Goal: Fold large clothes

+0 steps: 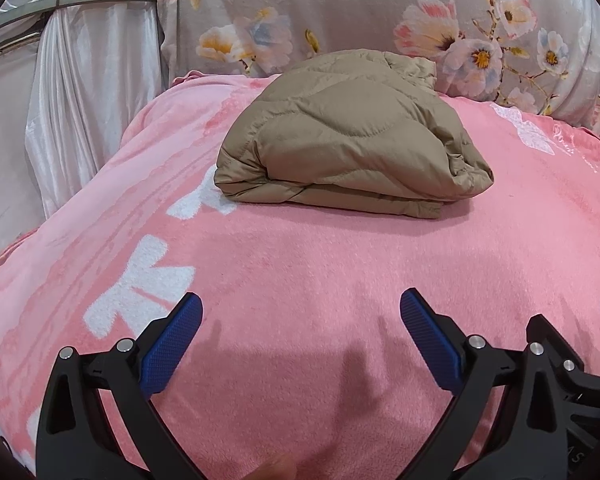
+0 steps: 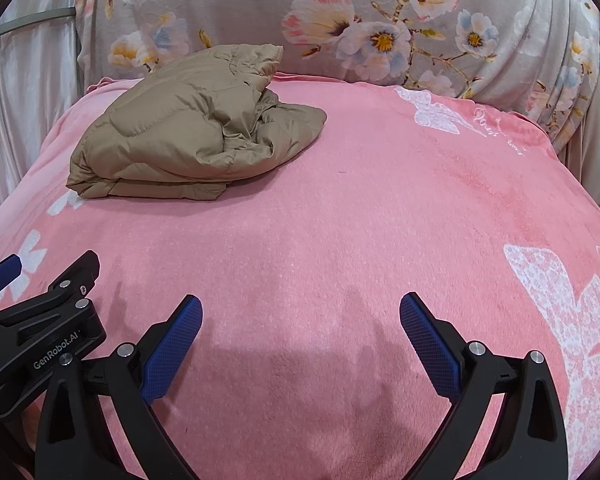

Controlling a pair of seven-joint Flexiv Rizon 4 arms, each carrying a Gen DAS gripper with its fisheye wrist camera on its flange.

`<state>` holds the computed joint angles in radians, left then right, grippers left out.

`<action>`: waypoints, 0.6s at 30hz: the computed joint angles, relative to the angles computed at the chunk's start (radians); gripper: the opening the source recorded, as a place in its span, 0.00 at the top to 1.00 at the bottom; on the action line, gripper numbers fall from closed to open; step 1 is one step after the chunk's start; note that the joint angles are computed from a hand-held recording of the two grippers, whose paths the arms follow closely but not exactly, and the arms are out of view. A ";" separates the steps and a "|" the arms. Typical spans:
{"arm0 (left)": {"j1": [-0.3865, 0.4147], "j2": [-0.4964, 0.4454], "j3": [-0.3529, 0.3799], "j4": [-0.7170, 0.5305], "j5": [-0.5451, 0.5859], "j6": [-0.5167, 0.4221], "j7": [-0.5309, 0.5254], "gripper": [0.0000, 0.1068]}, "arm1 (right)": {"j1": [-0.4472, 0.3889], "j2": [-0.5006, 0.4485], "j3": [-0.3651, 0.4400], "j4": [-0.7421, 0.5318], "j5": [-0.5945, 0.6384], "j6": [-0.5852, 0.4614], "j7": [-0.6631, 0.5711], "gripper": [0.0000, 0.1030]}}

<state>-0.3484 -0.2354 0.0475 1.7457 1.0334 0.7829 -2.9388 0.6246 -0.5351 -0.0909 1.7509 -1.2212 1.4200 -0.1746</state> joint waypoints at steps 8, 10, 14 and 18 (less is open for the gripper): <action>0.004 0.011 0.001 0.010 0.003 0.006 -0.019 0.10 | 0.001 0.001 0.005 -0.001 0.000 -0.011 -0.016 0.05; 0.002 0.011 -0.002 0.007 0.003 -0.003 -0.021 0.10 | -0.001 0.002 0.006 0.000 -0.002 -0.010 -0.020 0.05; 0.005 0.011 -0.004 0.009 0.004 0.000 -0.022 0.10 | -0.002 0.000 0.006 -0.001 -0.003 -0.007 -0.020 0.05; 0.006 0.010 -0.005 0.008 0.005 -0.002 -0.023 0.10 | -0.002 0.001 0.007 -0.001 0.000 -0.009 -0.024 0.05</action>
<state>-0.3429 -0.2253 0.0424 1.7540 1.0384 0.7811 -2.9617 0.6228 -0.5342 -0.0838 1.7500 -1.2214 1.4107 -0.1982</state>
